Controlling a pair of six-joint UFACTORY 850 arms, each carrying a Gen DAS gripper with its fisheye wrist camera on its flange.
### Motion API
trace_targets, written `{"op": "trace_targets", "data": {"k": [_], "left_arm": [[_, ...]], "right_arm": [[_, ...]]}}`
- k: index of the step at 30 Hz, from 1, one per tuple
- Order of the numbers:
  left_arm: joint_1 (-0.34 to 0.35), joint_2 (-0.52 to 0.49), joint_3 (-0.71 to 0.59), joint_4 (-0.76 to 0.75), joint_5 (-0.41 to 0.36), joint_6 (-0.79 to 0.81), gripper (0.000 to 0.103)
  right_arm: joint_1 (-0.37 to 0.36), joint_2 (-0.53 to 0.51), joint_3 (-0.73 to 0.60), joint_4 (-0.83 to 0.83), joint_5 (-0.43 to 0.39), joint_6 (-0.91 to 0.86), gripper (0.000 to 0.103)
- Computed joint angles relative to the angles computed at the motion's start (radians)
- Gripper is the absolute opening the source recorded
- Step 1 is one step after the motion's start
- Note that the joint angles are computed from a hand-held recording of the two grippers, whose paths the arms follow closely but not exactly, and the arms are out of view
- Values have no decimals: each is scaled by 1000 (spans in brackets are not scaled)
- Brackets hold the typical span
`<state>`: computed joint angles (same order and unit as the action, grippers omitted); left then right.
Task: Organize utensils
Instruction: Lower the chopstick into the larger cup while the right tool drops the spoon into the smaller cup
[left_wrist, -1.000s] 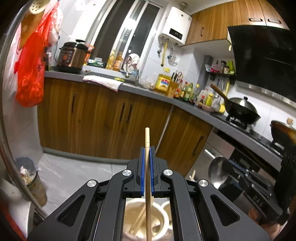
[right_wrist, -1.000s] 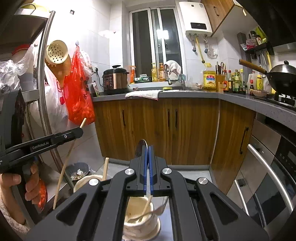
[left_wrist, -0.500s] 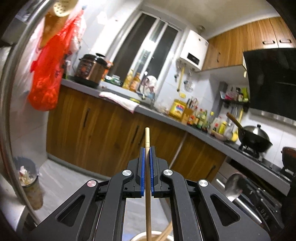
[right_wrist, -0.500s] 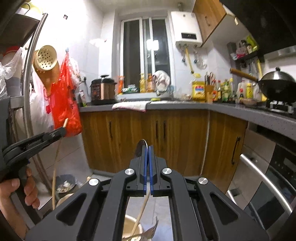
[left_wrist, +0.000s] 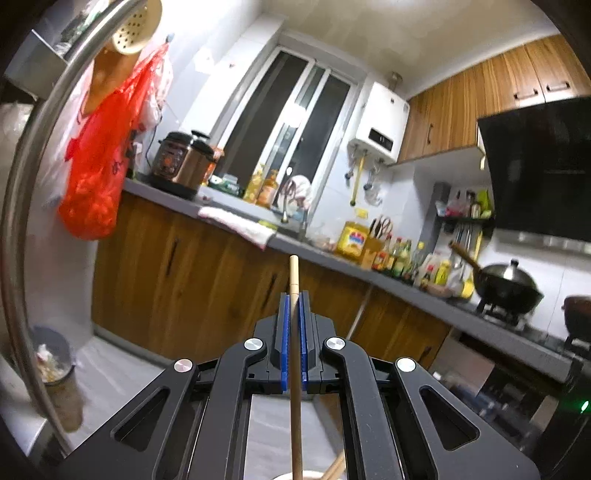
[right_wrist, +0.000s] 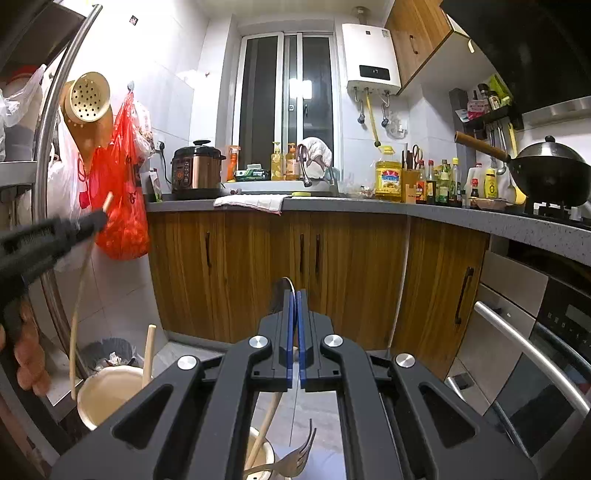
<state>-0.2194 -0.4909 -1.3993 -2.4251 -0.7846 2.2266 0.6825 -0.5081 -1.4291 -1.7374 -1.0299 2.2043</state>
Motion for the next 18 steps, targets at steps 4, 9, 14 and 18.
{"op": "trace_targets", "data": {"k": [4,9,14,18], "left_arm": [[-13,5,21,-86,-33,94,5],[-24,-26,-6,-43,12,101,5],[-13,-24,-8,61,86,74,5],[-6,-16,-13,277,176,0,6]], "right_arm": [[2,-10,-9,2,3,-4,2],[2,-22,-18,3,17,-8,2],[4,-26,-16,-1,43,-14,2],[6,-24,-9,-17,68,-20,2]]}}
